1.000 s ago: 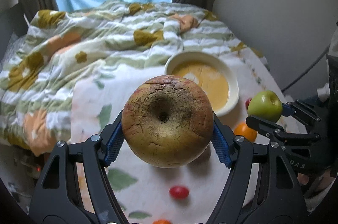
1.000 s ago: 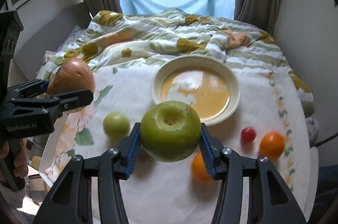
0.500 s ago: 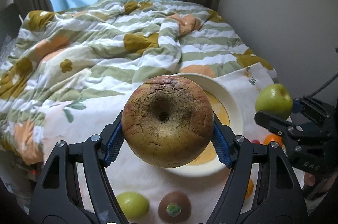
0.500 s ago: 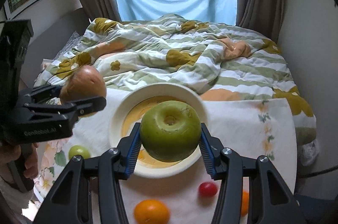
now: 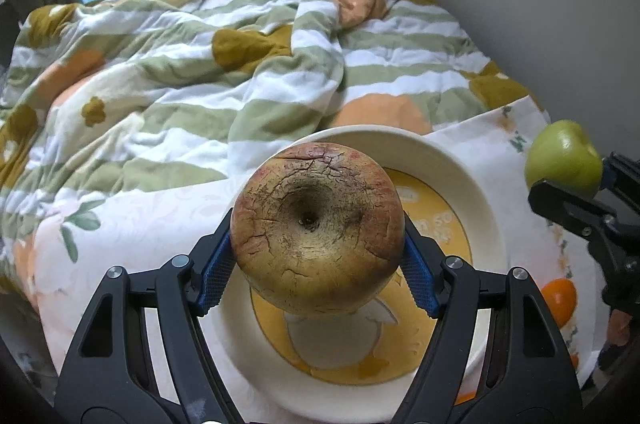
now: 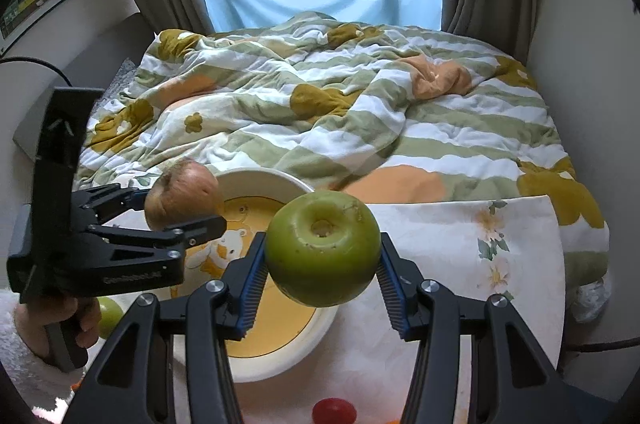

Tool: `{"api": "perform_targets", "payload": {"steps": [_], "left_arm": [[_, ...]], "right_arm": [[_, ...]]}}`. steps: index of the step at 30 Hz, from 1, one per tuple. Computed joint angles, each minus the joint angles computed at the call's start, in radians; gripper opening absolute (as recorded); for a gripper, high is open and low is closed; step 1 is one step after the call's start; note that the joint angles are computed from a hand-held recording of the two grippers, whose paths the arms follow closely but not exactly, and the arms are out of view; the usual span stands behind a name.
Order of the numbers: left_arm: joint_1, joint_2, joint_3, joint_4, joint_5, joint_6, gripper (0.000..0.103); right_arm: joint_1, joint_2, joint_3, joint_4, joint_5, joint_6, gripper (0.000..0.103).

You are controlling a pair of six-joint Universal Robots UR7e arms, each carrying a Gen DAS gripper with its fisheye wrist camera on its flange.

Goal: Organize fruits
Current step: 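Carry the brown apple with the left tool into the white bowl while the right tool carries the green apple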

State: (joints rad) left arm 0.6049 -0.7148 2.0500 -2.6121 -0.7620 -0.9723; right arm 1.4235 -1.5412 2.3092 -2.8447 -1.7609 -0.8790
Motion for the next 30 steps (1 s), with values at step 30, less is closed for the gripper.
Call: {"api": "perform_targets", "payload": {"steps": [30], "left_arm": [[-0.093, -0.102, 0.057, 0.221, 0.055, -0.214, 0.103]], "right_arm": [[-0.002, -0.033, -0.011, 0.026, 0.016, -0.017, 0.048]]}}
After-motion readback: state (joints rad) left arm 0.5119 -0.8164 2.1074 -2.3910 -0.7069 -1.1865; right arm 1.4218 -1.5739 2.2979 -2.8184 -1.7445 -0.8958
